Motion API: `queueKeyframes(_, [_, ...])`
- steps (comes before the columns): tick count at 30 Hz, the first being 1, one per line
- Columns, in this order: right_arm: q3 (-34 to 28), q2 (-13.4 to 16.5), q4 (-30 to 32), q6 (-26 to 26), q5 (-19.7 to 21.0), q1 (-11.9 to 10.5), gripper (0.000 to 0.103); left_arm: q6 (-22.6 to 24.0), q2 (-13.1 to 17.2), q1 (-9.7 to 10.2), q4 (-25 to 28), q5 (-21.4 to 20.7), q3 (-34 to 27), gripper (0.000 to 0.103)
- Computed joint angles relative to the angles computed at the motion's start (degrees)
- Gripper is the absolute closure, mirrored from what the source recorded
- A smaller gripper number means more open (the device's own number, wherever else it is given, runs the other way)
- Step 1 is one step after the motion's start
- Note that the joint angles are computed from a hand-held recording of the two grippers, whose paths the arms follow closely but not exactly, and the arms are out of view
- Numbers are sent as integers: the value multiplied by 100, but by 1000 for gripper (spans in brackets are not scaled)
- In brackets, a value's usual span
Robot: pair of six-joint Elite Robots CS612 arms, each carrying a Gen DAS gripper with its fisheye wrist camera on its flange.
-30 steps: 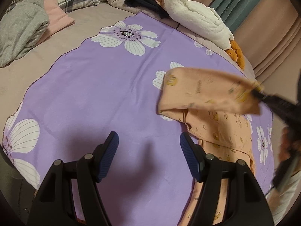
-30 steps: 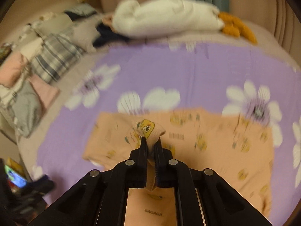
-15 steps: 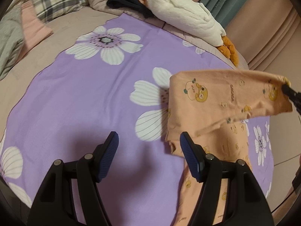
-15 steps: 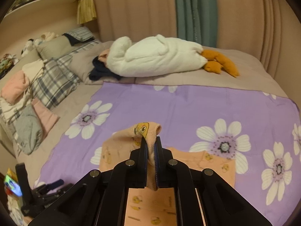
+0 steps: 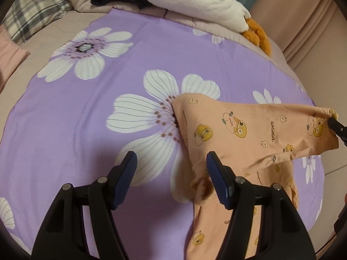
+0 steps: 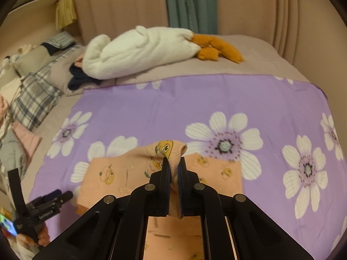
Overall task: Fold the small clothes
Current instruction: 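Fold the held side edge over toward the center and open the right gripper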
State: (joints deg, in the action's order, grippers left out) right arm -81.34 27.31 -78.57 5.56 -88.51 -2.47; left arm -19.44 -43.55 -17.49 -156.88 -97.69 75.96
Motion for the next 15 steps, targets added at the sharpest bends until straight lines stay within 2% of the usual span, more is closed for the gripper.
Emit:
queueKeyframes(6, [13, 68, 244, 73, -147, -83, 95, 325, 151, -125, 429, 140, -228, 38])
queueKeyframes(15, [64, 139, 551, 265, -191, -214, 95, 408, 345, -183, 905, 337, -487, 38])
